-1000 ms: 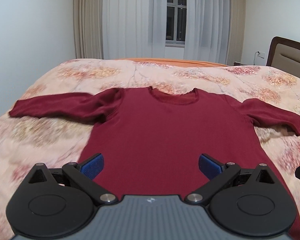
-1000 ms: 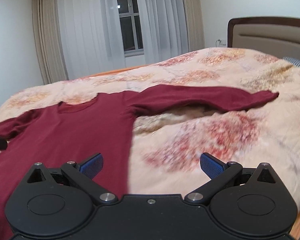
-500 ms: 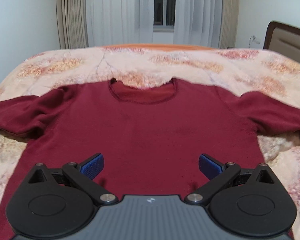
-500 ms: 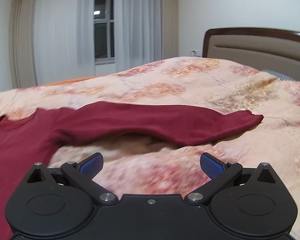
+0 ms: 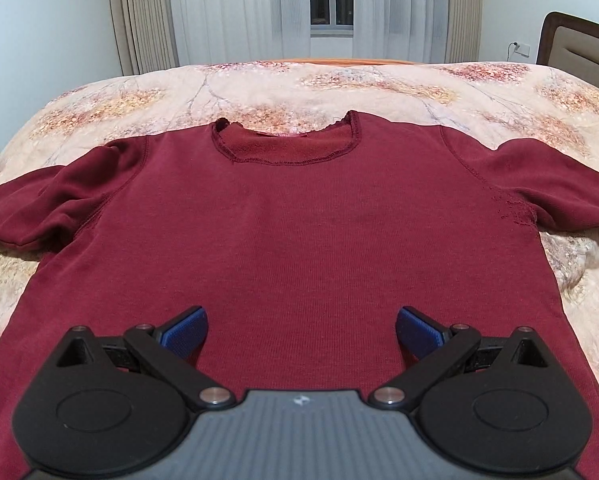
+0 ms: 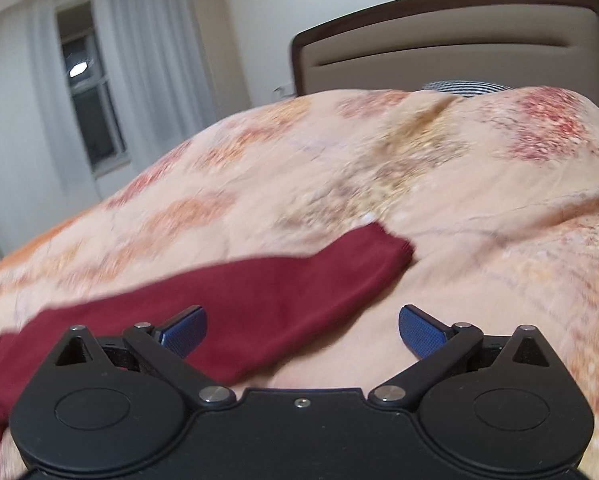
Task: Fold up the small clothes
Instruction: 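Reach the right gripper to a sleeve cuff and close on it, then carry the held sleeve across the shirt body and open the right gripper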
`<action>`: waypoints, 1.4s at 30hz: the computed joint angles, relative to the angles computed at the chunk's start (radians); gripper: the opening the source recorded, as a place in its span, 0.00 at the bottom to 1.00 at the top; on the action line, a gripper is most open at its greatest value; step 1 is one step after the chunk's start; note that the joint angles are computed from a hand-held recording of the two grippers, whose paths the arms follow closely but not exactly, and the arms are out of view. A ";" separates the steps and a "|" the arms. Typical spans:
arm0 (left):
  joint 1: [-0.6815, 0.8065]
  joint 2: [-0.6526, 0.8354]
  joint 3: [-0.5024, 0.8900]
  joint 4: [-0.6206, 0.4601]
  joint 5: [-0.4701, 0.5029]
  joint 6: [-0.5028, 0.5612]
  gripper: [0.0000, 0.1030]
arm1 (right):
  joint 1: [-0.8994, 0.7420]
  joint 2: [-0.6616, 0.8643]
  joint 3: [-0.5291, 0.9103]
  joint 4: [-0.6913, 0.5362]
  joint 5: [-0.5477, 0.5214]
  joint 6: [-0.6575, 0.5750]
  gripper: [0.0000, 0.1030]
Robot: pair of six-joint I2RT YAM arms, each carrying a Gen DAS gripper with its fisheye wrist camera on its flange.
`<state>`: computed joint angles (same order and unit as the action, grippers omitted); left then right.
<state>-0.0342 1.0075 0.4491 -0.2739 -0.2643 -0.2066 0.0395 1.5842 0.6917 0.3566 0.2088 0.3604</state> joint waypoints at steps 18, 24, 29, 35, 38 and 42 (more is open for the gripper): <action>0.410 -0.213 0.241 -0.362 0.307 0.270 1.00 | 0.047 0.065 0.177 -0.049 0.134 0.025 0.06; 0.640 -0.189 0.288 -0.359 0.471 0.423 1.00 | 0.173 0.025 0.295 -0.094 0.096 -0.051 0.05; 0.796 -0.137 0.309 -0.333 0.585 0.482 1.00 | 0.325 0.051 0.426 -0.133 0.076 -0.098 0.05; 0.967 -0.079 0.330 -0.297 0.683 0.536 1.00 | 0.522 0.169 0.613 -0.166 0.048 -0.118 0.05; 1.031 -0.045 0.341 -0.277 0.709 0.549 1.00 | 0.614 0.254 0.719 -0.193 0.034 -0.111 0.05; 1.112 0.004 0.353 -0.254 0.753 0.559 1.00 | 0.730 0.375 0.837 -0.226 0.033 -0.109 0.05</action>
